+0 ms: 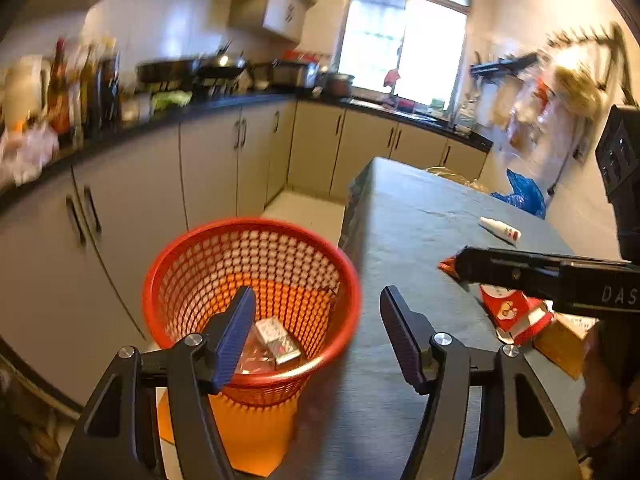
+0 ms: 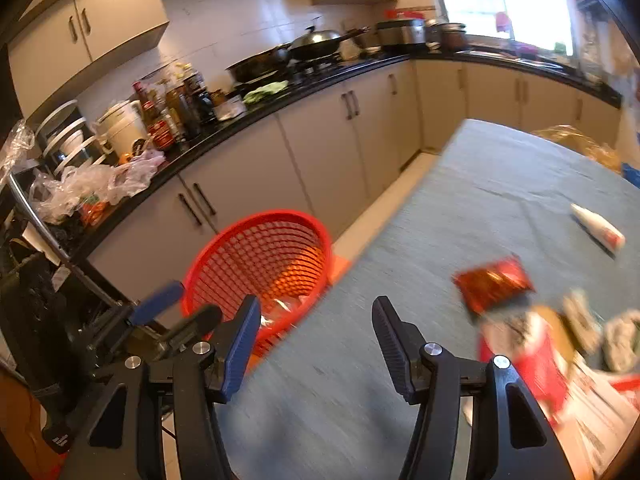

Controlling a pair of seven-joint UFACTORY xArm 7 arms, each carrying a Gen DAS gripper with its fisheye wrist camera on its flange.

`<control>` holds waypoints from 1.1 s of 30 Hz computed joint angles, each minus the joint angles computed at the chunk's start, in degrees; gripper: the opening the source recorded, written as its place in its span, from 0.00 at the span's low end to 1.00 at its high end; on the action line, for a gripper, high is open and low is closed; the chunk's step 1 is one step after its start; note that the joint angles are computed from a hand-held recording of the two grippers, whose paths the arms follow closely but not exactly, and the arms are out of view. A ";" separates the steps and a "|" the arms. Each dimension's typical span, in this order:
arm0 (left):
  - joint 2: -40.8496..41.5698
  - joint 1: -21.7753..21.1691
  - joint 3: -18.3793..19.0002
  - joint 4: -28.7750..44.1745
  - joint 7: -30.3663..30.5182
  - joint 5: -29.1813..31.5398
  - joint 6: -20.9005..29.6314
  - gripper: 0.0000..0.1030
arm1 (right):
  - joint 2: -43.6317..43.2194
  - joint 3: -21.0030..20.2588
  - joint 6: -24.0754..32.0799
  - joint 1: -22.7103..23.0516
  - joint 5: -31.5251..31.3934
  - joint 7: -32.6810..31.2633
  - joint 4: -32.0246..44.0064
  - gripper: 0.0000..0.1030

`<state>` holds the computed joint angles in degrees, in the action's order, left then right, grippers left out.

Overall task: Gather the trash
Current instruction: 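Grasp the red snack packaging with the left tool while the right tool grasps the tan cardboard box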

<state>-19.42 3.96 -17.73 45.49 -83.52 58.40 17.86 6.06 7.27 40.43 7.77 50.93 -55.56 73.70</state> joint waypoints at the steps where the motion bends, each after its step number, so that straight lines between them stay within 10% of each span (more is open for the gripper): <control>1: 0.45 0.46 -1.71 0.90 -1.75 1.91 0.86 0.64 | -1.41 -0.45 0.03 -0.77 1.38 -1.47 -1.65 0.60; 17: 20.56 -14.97 -4.63 18.67 -2.09 9.05 7.85 0.66 | -16.85 -14.40 -11.94 -8.09 21.01 -22.99 -20.24 0.60; 21: 23.90 -19.05 -3.25 22.09 1.31 7.37 8.96 0.67 | -12.82 -17.63 -1.79 -12.18 15.94 -16.86 -18.01 0.60; 33: 25.56 -27.24 3.82 22.90 5.94 1.41 7.94 0.69 | -11.12 -13.13 -3.72 -15.26 17.02 -19.91 -18.52 0.49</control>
<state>6.14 -23.28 -13.91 68.39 -77.58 59.81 25.80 -5.06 -5.86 36.71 -7.49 67.95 -75.47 55.18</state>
